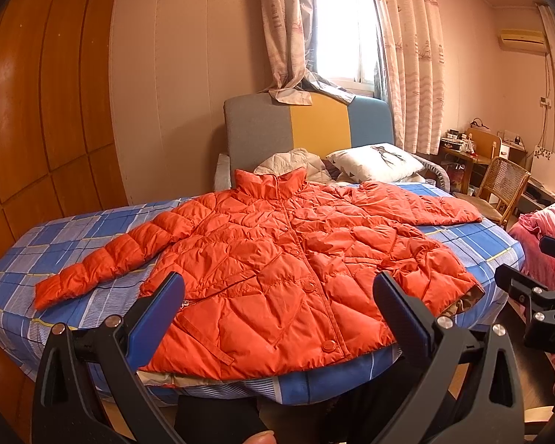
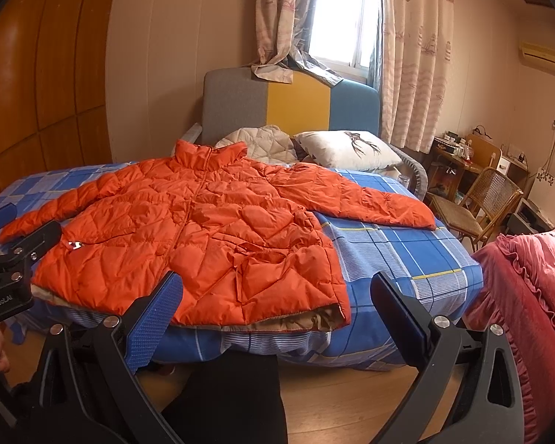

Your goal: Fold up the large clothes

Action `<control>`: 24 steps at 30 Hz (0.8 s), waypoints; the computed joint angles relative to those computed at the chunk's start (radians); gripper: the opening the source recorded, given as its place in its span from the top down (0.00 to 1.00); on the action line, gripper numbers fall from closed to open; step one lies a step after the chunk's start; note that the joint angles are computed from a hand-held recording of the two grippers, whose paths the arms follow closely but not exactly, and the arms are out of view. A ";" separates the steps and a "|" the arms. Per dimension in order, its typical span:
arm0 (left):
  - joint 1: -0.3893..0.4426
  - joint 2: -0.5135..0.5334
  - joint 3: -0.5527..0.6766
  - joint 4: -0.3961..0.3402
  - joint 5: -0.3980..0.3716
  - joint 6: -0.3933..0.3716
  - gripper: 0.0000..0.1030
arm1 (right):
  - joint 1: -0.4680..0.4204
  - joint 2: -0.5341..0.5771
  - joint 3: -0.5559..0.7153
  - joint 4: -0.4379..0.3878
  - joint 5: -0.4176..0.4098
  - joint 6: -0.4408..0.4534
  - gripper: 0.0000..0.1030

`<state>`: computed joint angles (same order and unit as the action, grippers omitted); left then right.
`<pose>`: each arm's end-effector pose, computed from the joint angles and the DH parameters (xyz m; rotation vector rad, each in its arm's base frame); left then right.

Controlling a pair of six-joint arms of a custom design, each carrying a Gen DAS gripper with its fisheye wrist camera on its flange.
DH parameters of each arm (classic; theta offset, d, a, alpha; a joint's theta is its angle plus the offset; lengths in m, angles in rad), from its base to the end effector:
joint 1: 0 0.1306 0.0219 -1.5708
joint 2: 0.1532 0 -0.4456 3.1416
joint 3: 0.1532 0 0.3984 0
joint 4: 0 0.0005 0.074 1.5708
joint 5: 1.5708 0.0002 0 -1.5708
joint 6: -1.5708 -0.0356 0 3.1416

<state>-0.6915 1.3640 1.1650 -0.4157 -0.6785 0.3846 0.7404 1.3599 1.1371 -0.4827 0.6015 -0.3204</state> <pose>0.3772 -0.2839 0.4380 -0.0558 2.0365 0.0752 0.3559 0.2973 0.4203 -0.1445 2.1308 -0.0717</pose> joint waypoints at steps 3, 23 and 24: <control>-0.002 0.000 0.000 0.000 -0.001 0.001 0.02 | 0.002 0.002 0.001 0.002 0.001 0.005 0.03; 0.173 0.074 -0.004 -0.082 0.303 0.168 0.02 | -0.180 0.102 0.049 -0.095 -0.170 -0.142 0.03; 0.188 0.086 -0.001 -0.078 0.305 0.167 0.02 | -0.203 0.123 0.066 -0.104 -0.173 -0.142 0.03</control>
<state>-0.5035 1.4499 1.1638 -0.4938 -0.3733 0.5519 0.5375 1.4826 1.2029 -0.5869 0.4282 -0.4624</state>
